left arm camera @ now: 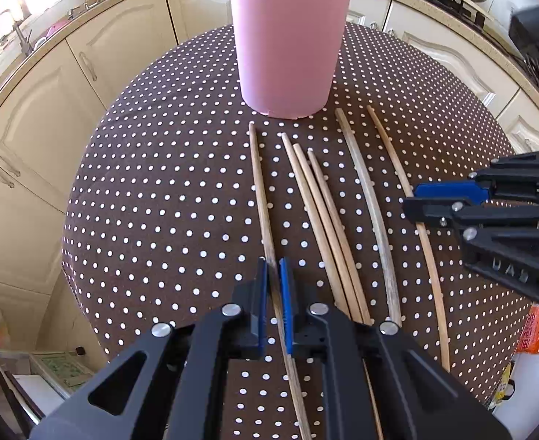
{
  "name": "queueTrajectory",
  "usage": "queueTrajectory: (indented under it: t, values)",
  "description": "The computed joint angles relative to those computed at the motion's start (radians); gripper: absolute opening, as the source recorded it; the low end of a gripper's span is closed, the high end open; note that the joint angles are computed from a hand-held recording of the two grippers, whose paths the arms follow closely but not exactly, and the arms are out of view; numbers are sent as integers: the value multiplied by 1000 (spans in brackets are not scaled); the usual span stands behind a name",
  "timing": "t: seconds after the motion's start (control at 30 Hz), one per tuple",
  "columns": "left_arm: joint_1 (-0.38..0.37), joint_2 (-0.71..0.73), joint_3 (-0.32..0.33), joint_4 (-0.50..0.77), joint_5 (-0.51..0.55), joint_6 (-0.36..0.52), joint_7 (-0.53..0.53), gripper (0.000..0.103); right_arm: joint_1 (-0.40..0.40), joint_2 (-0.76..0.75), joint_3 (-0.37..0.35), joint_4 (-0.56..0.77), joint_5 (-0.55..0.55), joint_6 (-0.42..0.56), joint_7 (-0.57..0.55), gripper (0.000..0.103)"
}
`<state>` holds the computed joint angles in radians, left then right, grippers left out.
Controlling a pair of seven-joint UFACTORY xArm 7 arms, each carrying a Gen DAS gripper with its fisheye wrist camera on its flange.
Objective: Organize utensils
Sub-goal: 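Close the left gripper on a chopstick while the right gripper grasps another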
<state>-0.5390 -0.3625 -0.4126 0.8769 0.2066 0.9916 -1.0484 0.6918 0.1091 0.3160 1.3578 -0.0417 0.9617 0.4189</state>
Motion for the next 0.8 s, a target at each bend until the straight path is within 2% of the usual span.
queueTrajectory:
  t: [0.13,0.23,0.43,0.8]
  values:
    - [6,13,9,18,-2,10,2,8,-18,9,-11,19,25,9,-32,15]
    - [8,22,-3,28,19,12,-16,7,-13,7,-11,11,-1,-8,-17,11]
    - [4,-23,-20,-24,43,-35,-86,6,-40,-73,-11,-124,72,-150,-23,7]
    - [19,-138,-74,-94,82,-102,-185,5,-64,-297,-25,-388,276,-312,-180,5]
